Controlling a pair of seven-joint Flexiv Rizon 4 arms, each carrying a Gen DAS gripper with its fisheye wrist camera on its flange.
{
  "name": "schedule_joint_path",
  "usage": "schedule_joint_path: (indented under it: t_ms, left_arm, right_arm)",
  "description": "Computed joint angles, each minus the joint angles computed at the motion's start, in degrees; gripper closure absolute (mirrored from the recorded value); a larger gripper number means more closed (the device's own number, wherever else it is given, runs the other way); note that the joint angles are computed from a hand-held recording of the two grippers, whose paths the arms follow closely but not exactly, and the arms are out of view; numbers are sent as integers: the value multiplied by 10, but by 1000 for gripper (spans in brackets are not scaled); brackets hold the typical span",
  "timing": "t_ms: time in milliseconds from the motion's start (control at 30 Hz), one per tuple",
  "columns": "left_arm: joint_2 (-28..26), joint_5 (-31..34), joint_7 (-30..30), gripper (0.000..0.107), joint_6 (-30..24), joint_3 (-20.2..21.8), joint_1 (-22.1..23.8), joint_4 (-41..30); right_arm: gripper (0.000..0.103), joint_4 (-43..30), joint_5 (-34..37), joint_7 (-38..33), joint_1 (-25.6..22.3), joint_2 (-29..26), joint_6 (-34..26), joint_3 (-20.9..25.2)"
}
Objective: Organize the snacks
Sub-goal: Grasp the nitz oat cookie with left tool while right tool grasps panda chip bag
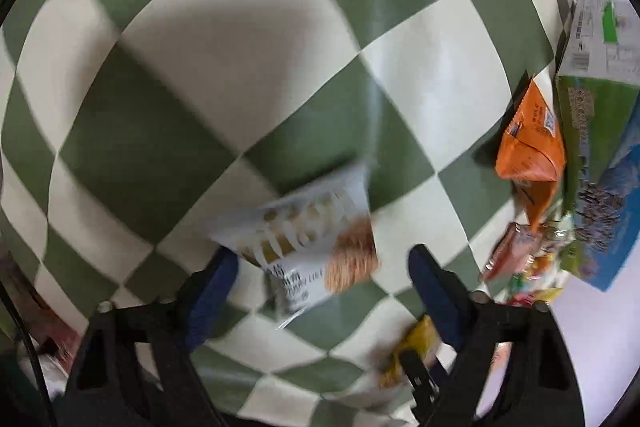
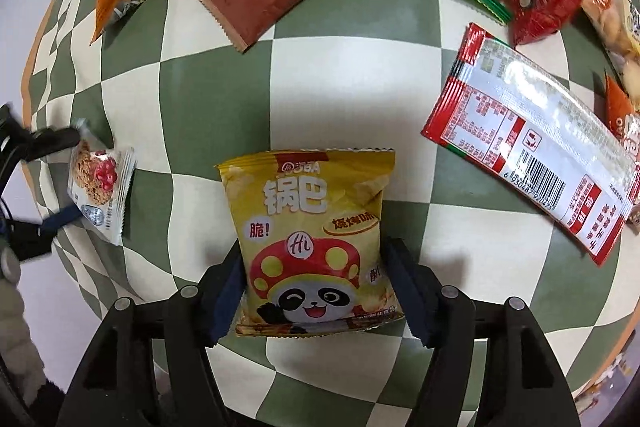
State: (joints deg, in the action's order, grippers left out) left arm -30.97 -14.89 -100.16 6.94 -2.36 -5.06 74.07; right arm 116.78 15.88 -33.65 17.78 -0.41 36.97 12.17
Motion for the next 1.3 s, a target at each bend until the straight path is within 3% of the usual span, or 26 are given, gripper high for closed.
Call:
schedule_joint_path:
  t_ms: [33,200,300,367,433,500,700,767,800,833,900,1033,1300]
  left_arm:
    - [-7,22,15,48,1,-1,-9,-14]
    - [-13,104,127,51,27,-9,-53,-36]
    - [1,135,214,51,42,-17,-78,-17]
    - [6,145,255,51,36,-20,-91,-7]
    - [-3,155,273,48,5,-17,-103,-17]
    - [-6,157,274,43,-2,-12,-109,-17]
    - [12,139,258,40,18,-5,-106,22]
    - [4,135,239,42,15,-5,-107,7]
    - [5,137,239,51,16,-3,-104,5]
    - [5,139,239,55,18,-2,-103,3]
    - [13,142,239,57,8,-2,-102,-1]
    - [27,147,229,58,21,-4,-109,12]
    - [55,120,234,58,22,-16,-105,20]
  right_arm:
    - [32,0,-7,2,2,-1,0,1]
    - [43,1,-58,23,9,-6,-3,4]
    - [43,17,-64,41,8,8,2,5]
    - [40,22,-24,15,4,12,12,2]
    - [27,16,16,-16,-2,14,10,-4]
    - [19,18,10,-14,-5,21,6,-4]
    - [19,17,16,-29,-17,29,-10,-16]
    - [19,11,22,-35,-17,17,-10,-17]
    - [22,9,17,-34,-17,13,-11,-16]
    - [34,5,6,-31,-15,4,-13,-15]
    - [42,0,-13,-24,-11,-5,-9,-10]
    - [49,-7,-16,-10,-2,-7,-10,-2]
    - [51,10,-25,6,-10,45,15,-4]
